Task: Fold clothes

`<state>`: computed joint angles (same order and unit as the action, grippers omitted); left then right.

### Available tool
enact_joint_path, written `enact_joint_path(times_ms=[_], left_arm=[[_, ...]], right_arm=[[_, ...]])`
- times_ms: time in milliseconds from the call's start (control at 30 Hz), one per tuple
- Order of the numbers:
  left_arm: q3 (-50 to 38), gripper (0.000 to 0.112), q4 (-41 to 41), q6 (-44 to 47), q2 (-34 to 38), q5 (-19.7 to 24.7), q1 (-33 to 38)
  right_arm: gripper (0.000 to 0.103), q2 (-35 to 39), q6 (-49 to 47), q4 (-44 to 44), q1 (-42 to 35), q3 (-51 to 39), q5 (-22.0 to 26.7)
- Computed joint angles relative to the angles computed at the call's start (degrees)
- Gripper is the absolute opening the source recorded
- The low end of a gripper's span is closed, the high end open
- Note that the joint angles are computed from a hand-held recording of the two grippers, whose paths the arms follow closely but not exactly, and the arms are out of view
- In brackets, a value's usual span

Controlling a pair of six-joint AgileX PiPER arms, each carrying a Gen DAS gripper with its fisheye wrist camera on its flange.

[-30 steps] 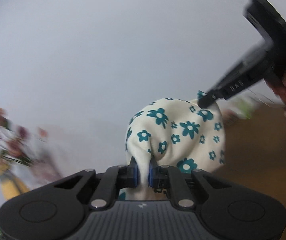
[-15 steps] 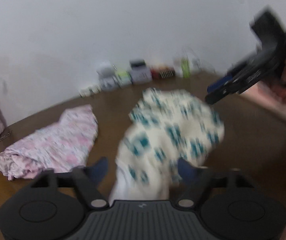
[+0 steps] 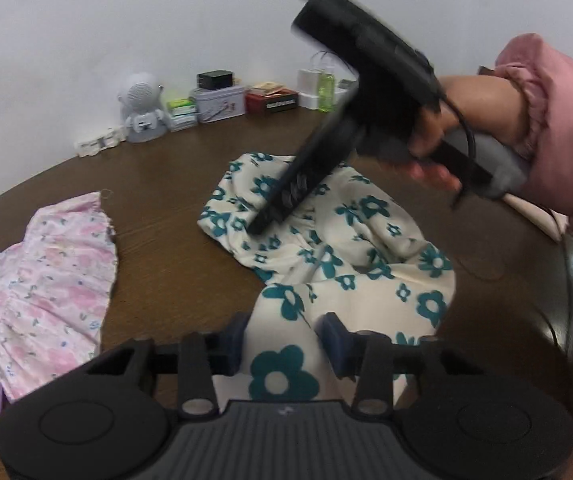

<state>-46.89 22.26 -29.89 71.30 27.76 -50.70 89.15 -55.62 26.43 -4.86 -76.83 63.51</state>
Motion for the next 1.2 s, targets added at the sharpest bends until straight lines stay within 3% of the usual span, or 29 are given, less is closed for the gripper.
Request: enact_joint_path(times_ms=[100, 167, 267, 333, 367, 400, 433, 533, 633, 833, 933, 1033, 1100, 1200], left_arm=[[1.6, 0.039, 1.8, -1.2, -1.6, -1.1, -0.3], [1.9, 0.039, 2.6, -1.8, -1.4, -1.8, -0.4], [1.3, 0.039, 6.1, -5.4, 0.1, -2.4, -1.3], [1.4, 0.028, 7.9, -7.4, 0.1, -2.5, -2.1], [1.5, 0.011, 8.1, -7.3, -0.3, -2.1, -2.6], [1.8, 0.010, 9.7, -8.7, -0.8, -1.7, -3.6], [2.0, 0.010, 13.6, -11.9, -1.6, -0.4, -5.3], [1.6, 0.009, 27.0, -21.4, -2.3, 5.4, -9.9], [-3.3, 0.009, 33.8, -22.8, 0.4, 9.5, -6.1], [-20.2, 0.008, 59.5, -28.7, 10.0, 23.2, -1.0], [-20.0, 0.008, 66.6, -29.8, 9.3, 26.8, -3.9], [-14.2, 0.008, 69.8, -30.9, 7.4, 29.9, -8.8], [-5.9, 0.009, 68.4, -32.8, 6.6, 31.4, -13.5], [3.5, 0.009, 60.8, -37.7, 8.1, 30.1, -19.2]], right_arm=[[0.055, -1.9, -3.6, 4.5, -4.5, 0.5, -1.7], [0.055, -2.1, -2.6, 1.9, -3.9, 0.6, -4.4], [0.050, 0.3, 0.5, -4.0, -1.8, -0.6, -3.9], [0.037, 0.9, 1.3, -7.3, -0.3, 0.2, -4.4], [0.030, 0.4, 0.4, -7.8, -0.2, 1.2, -4.7], [0.016, -0.1, -1.2, -6.9, -1.0, 1.5, -4.6], [0.009, -0.5, -3.0, -5.8, -2.0, 1.7, -4.3], [0.006, 0.3, -5.6, -1.4, -5.7, -1.0, -1.9], [0.005, 3.7, -2.9, 5.0, -9.5, -7.6, -0.8], [0.005, 14.3, 16.5, 21.1, -16.2, -36.0, 2.0], [0.005, 18.0, 21.5, 27.1, -20.1, -46.5, 4.4], [0.005, 18.0, 17.4, 28.0, -22.2, -43.7, 5.5], [0.005, 15.7, 9.5, 27.0, -22.9, -34.6, 4.7], [0.005, 13.8, -0.3, 23.4, -23.9, -21.2, 3.8]])
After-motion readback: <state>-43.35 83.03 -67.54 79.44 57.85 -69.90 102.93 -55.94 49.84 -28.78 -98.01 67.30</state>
